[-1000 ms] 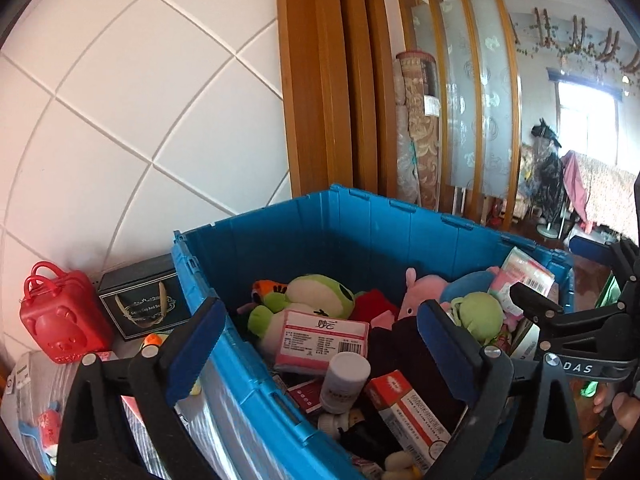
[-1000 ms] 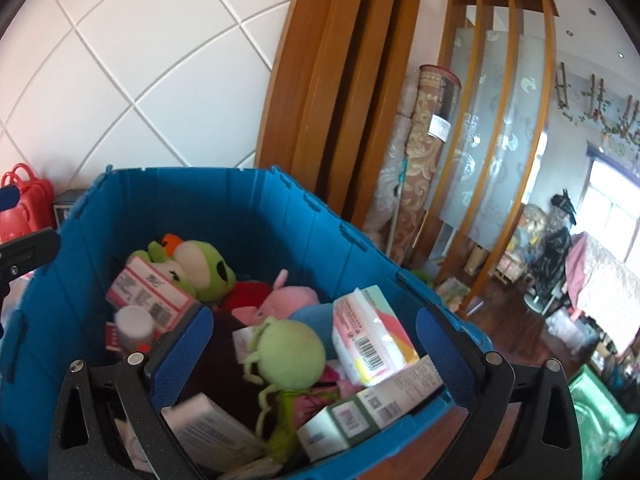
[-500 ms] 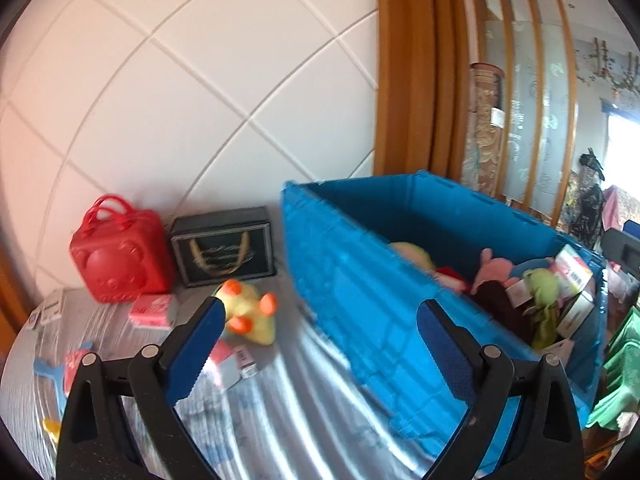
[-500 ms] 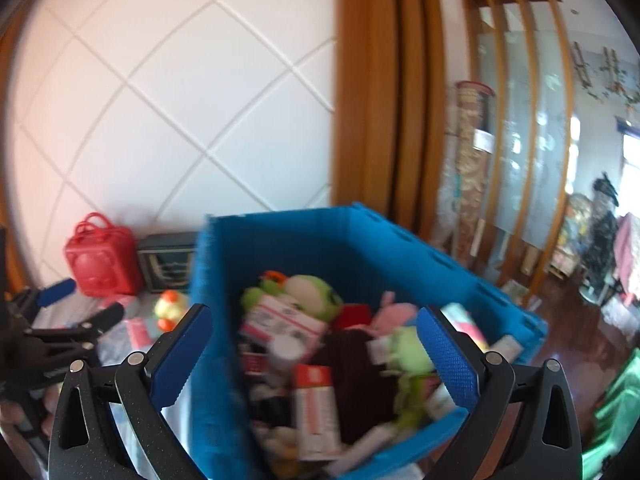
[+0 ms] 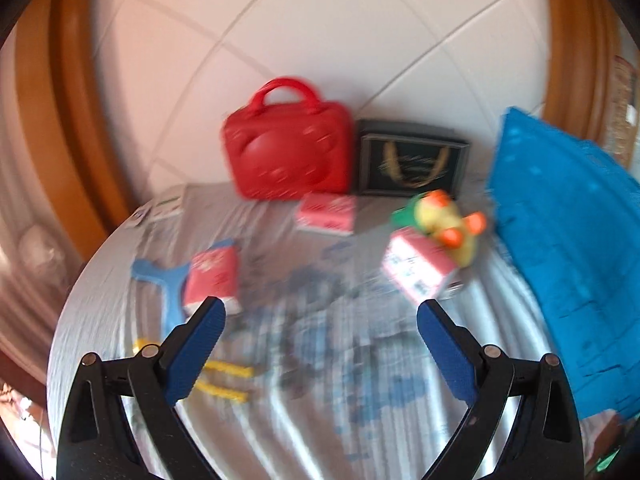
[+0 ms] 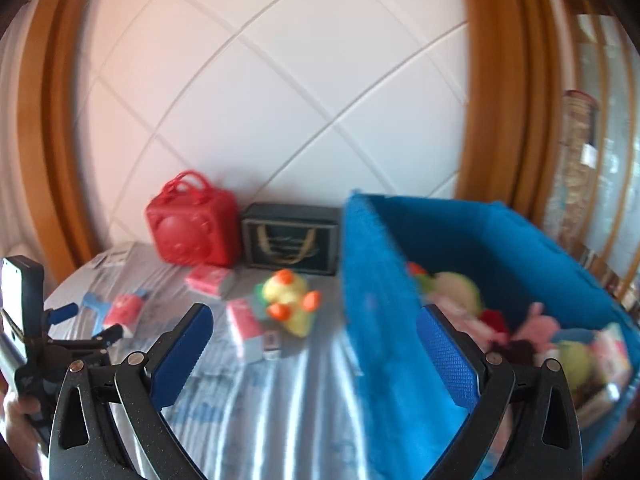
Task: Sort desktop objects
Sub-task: 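Return both tools to the table, then grasp large pink tissue pack with left tool while right tool grasps smaller pink tissue pack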
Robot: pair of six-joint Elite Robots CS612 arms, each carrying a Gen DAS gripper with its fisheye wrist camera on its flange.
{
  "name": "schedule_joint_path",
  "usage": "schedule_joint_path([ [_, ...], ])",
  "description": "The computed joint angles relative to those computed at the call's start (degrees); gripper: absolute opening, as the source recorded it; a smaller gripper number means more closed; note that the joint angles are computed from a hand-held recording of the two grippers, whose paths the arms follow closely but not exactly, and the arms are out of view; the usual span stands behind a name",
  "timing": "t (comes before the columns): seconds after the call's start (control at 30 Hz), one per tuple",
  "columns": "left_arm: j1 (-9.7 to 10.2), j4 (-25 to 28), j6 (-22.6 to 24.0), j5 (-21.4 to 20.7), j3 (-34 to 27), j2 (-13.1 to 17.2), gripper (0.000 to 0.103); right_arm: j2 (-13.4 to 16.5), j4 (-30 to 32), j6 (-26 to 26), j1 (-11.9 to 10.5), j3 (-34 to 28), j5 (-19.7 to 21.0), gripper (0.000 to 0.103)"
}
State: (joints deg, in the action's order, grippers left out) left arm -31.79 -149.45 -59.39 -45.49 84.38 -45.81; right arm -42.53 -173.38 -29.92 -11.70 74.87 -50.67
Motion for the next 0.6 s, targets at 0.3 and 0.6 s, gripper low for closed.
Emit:
schedule_joint_path([
  [0.3, 5.72, 7.4, -9.3, -7.6, 5.6, -1.3, 0.098, 7.0, 15.2, -4.5, 5.5, -10.2, -7.5, 0.103],
  [0.6, 13.49, 5.1, -8.0, -18.0, 1.5, 3.4, 0.098, 18.0, 34.7, -5.3, 10.0, -28.6, -17.1, 0.103],
])
